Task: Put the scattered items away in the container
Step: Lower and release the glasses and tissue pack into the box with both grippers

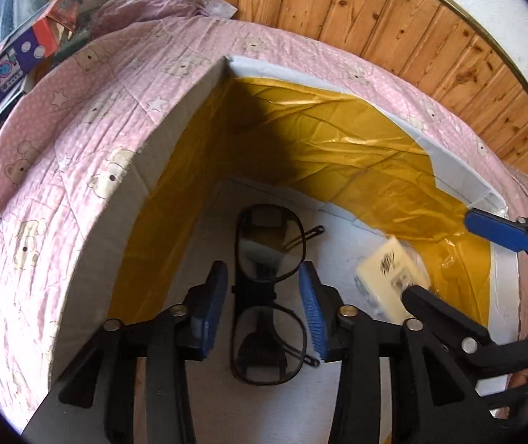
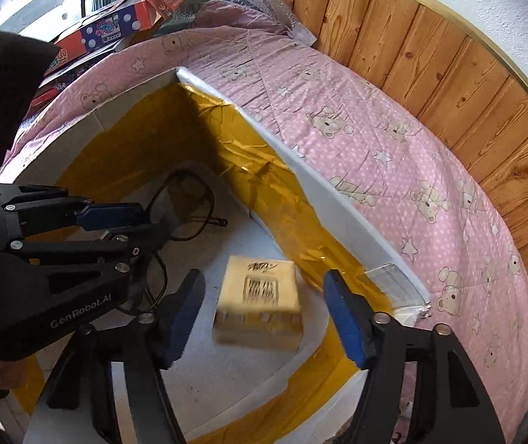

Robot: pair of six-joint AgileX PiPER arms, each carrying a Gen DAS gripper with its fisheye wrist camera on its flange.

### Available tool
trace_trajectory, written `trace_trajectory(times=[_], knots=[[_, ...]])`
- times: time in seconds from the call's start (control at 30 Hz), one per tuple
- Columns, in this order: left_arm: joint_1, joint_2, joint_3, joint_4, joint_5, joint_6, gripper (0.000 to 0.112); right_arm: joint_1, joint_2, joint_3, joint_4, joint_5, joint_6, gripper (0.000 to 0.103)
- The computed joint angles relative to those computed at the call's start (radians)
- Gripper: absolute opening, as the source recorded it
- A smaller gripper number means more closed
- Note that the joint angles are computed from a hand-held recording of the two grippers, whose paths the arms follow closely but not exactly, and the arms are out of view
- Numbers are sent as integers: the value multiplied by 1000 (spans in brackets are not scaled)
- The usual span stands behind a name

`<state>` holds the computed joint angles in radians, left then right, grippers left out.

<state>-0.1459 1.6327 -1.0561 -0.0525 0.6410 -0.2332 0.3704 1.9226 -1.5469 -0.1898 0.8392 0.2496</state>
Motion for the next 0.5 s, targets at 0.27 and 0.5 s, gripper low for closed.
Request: trace_trajectory(times=[0.27, 0.5], knots=[[-54, -133, 36, 68, 54, -52, 46, -40, -229, 189, 121, -84, 21, 80], [-173, -302, 98, 196, 151, -209, 46, -16, -385, 372, 234, -158, 27, 80]])
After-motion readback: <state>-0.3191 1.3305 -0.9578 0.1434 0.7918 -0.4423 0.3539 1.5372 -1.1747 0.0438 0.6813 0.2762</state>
